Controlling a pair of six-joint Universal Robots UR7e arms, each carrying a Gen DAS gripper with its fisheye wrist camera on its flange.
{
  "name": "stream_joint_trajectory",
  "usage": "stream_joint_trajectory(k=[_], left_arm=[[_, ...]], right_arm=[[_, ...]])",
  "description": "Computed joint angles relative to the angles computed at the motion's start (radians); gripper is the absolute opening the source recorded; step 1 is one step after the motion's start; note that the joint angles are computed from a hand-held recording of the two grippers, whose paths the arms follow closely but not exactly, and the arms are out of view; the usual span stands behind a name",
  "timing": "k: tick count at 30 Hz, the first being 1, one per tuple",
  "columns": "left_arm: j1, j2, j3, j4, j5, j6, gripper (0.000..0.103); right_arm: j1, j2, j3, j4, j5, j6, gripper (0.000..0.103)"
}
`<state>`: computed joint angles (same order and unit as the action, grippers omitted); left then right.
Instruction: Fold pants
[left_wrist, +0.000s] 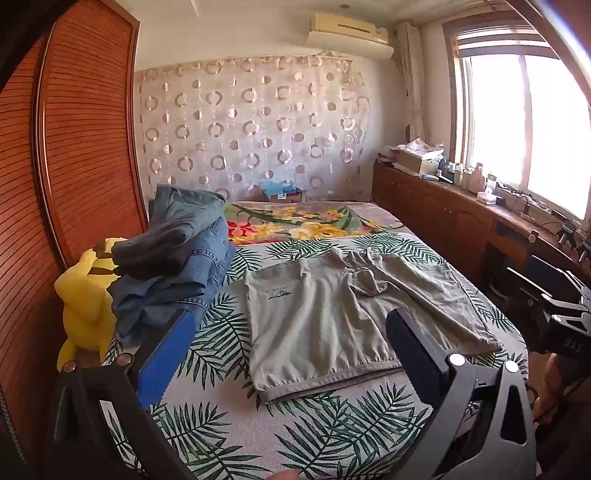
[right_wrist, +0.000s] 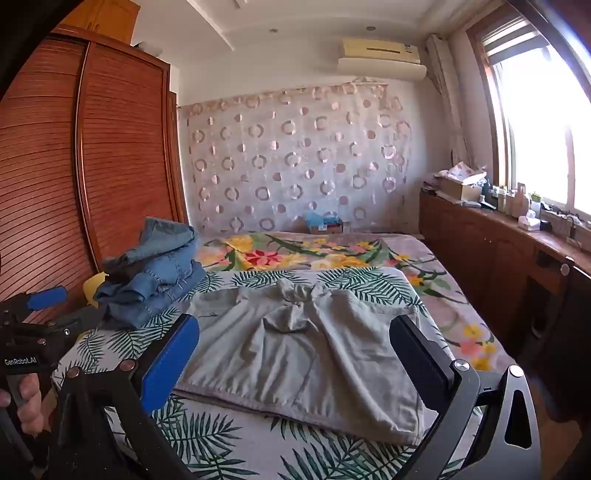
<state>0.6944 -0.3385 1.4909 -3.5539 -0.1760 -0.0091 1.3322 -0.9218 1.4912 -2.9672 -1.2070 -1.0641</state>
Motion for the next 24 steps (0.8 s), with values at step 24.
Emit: stream_joint_trajectory(k=[24], left_arm=[[0.000,-0.007,0.008,0.034,0.004,-0.027,0.103]], right_arm=[[0.000,0.005,0.003,-0.008,0.007,0.002,0.103]])
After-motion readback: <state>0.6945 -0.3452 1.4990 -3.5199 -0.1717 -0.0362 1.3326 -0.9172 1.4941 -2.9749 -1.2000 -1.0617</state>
